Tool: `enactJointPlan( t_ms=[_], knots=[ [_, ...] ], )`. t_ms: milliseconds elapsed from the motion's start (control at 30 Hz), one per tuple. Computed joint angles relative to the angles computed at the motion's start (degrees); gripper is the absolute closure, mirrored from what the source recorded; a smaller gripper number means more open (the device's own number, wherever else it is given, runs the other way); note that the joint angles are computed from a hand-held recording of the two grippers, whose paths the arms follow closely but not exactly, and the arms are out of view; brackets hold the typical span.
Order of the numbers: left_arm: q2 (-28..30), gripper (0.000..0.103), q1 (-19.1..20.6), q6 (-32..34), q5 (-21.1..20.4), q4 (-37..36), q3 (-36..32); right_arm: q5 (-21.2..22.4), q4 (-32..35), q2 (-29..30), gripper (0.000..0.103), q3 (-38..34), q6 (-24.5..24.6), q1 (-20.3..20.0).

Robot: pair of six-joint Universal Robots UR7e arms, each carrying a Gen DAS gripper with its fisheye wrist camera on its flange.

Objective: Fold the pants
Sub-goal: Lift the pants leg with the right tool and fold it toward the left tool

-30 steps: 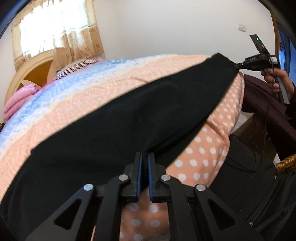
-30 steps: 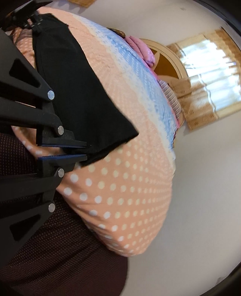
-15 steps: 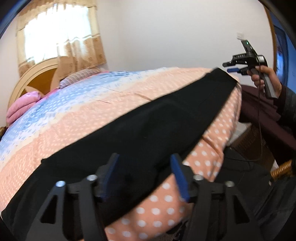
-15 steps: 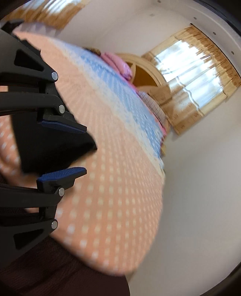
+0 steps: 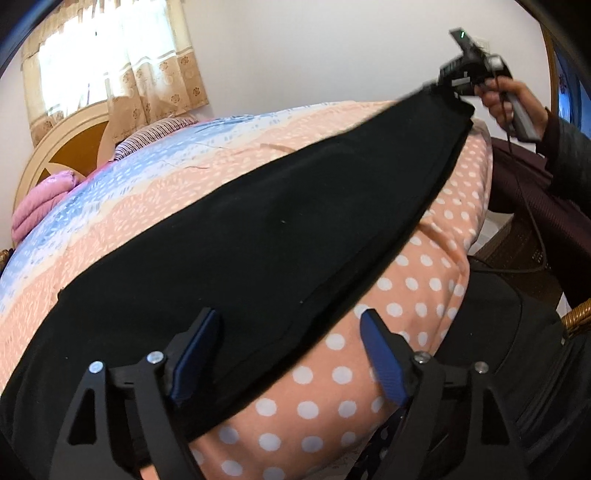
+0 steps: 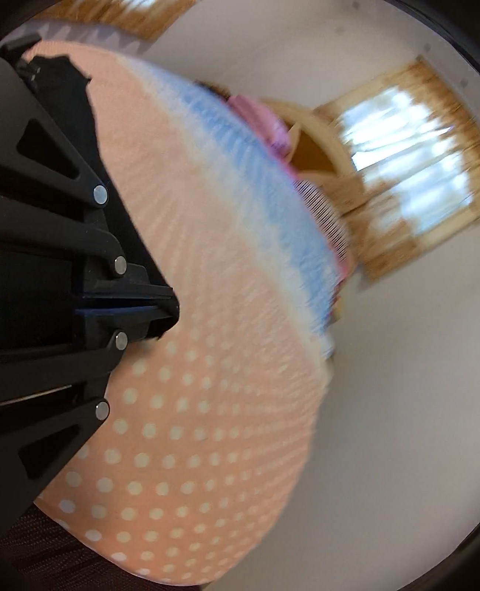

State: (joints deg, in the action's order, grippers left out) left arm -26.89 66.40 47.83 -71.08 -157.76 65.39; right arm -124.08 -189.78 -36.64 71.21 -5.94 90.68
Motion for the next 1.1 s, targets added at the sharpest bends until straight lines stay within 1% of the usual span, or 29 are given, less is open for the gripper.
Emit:
enactJointPlan(
  t_ms=[33, 67, 100, 133, 200, 267, 300, 367, 400, 433, 467, 500, 533, 567, 633, 700, 767, 800, 833, 867, 900, 933, 967, 1000, 1033, 1100],
  knots=[
    [-0.1, 0.022, 0.0, -0.4, -0.1, -0.1, 0.1, -0.5, 1.1, 0.1, 0.092, 0.0, 1.1, -0.5],
    [-0.2, 0.022, 0.0, -0.5, -0.1, 0.0, 0.1, -0.6, -0.2, -0.1, 0.081, 0.7, 1.7, -0.8],
    [-0.3, 0.022, 0.0, -0.6, 0.0, 0.0, 0.2, 1.0, -2.8, -1.0, 0.073, 2.6, 1.3, -1.5],
    [-0.5, 0.022, 0.0, -0.9, 0.0, 0.1, 0.3, 1.4, -5.4, -2.1, 0.066, 5.1, 1.5, -1.6],
    [-1.0, 0.022, 0.0, -1.7, -0.3, 0.4, 0.8, -2.3, -8.3, -2.7, 0.06, 6.8, 0.5, -0.6],
    [-1.1, 0.022, 0.1, -2.1, -0.7, 0.7, 0.9, -3.9, -12.9, -3.3, 0.06, 9.4, -2.4, 0.4],
    [-1.1, 0.022, 0.1, -2.2, -0.7, 0.5, 1.0, -3.7, -13.9, -3.7, 0.06, 10.6, -3.4, 0.6],
    [-0.9, 0.022, 0.1, -2.1, -0.6, -0.4, 1.2, -3.0, -13.6, -4.4, 0.06, 12.8, -5.5, 1.5],
    [-0.8, 0.022, 0.0, -2.1, -0.5, -0.8, 1.3, -3.8, -13.3, -4.3, 0.06, 13.3, -6.3, 1.7],
    [-0.7, 0.022, 0.0, -2.1, -0.4, -1.0, 1.3, -6.0, -12.9, -3.8, 0.06, 13.3, -7.1, 2.4],
    [-0.7, 0.021, 0.0, -2.5, -0.5, -0.9, 1.3, -7.0, -12.3, -3.5, 0.06, 13.4, -7.4, 2.5],
    [-0.8, 0.022, 0.0, -2.7, -0.7, -0.8, 1.3, -7.5, -12.3, -3.2, 0.066, 13.4, -7.7, 2.5],
    [-0.9, 0.022, 0.1, -3.0, -1.0, -0.6, 1.4, -9.6, -12.0, -2.6, 0.086, 13.1, -8.3, 2.6],
    [-1.0, 0.021, 0.2, -3.2, -1.3, -0.4, 1.4, -12.0, -11.8, -1.7, 0.088, 12.3, -9.4, 2.4],
    [-1.3, 0.021, 0.4, -3.5, -1.7, -0.2, 1.6, -11.6, -13.4, -1.8, 0.088, 13.1, -10.0, 2.2],
    [-1.7, 0.02, 0.5, -3.9, -2.1, -0.6, 2.1, -11.9, -12.3, -2.4, 0.088, 13.6, -8.8, 2.2],
    [-2.2, 0.02, 0.5, -4.4, -2.1, -1.1, 2.8, -14.2, -13.4, -2.2, 0.087, 13.7, -8.9, 2.8],
    [-2.5, 0.02, 0.4, -4.3, -2.1, -1.8, 3.2, -14.9, -14.4, -1.8, 0.082, 13.3, -9.4, 3.1],
    [-3.0, 0.02, 0.3, -3.8, -2.2, -3.3, 4.0, -16.6, -16.5, -0.9, 0.08, 12.6, -10.6, 3.8],
    [-3.3, 0.02, 0.4, -3.6, -2.3, -4.2, 4.3, -18.0, -19.2, 0.3, 0.08, 11.4, -13.4, 4.7],
    [-3.7, 0.02, 0.4, -3.9, -2.7, -5.0, 4.5, -18.1, -20.2, 1.0, 0.08, 10.6, -14.9, 5.3],
    [-3.9, 0.02, 0.6, -4.5, -3.1, -5.5, 4.3, -17.2, -21.6, 1.9, 0.078, 9.7, -16.9, 6.3],
    [-4.0, 0.02, 0.7, -5.0, -3.3, -5.9, 4.1, -15.8, -21.4, 2.3, 0.075, 9.2, -17.4, 6.8],
    [-3.9, 0.02, 0.9, -5.8, -3.2, -6.1, 3.5, -13.8, -20.6, 2.6, 0.067, 8.9, -17.2, 7.3],
    [-3.6, 0.02, 1.1, -6.7, -3.2, -5.6, 2.7, -10.4, -18.2, 3.1, 0.063, 8.6, -16.6, 7.7],
    [-3.0, 0.02, 1.6, -9.0, -2.8, -4.6, 1.0, -5.7, -12.5, 5.1, 0.062, 6.4, -16.7, 8.6]
  ],
)
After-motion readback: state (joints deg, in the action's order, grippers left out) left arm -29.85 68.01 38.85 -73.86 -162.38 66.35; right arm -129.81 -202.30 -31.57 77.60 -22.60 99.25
